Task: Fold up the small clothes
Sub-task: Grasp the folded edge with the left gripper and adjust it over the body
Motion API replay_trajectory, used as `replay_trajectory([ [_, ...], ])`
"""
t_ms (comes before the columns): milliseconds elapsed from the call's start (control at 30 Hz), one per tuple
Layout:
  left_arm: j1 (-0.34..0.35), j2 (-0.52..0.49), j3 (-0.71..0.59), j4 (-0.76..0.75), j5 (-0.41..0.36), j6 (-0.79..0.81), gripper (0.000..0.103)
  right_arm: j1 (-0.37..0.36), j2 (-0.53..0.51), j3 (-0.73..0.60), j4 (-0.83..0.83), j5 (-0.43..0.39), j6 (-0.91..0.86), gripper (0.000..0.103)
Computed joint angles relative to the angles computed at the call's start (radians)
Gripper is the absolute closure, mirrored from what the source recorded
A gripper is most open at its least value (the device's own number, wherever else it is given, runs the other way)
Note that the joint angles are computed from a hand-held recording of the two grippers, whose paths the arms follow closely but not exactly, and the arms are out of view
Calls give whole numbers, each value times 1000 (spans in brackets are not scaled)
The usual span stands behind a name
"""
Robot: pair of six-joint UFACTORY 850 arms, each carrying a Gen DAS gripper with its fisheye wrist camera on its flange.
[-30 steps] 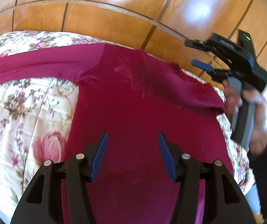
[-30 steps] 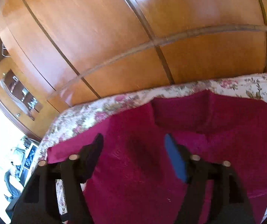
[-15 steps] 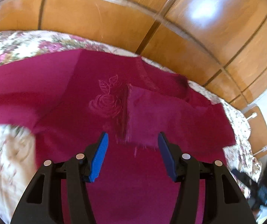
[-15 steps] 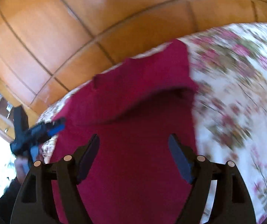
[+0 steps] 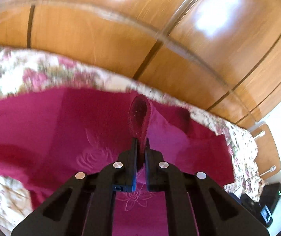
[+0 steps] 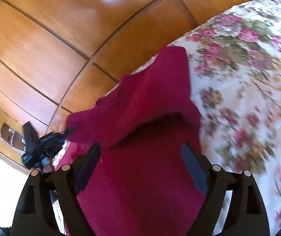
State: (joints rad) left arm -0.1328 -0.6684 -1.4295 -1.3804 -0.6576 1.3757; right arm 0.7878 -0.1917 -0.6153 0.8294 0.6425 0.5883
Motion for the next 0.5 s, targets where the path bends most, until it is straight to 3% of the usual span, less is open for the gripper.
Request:
replay_trajectory([
  [100,4,15,9,-22,56,47,98,-54,-34,-34,-29,-12,14,19],
  [233,-10,-37,-27,148,142,-79,98,-92,-65,-49,1,-58,28,20],
  [333,-18,-59,-15,222,185,-116,98,-63,-40,-43,64,-94,-50,18],
  [500,-4,-52,22,114,175,-28,98,-8,20,-61,212,-84,-304,18],
])
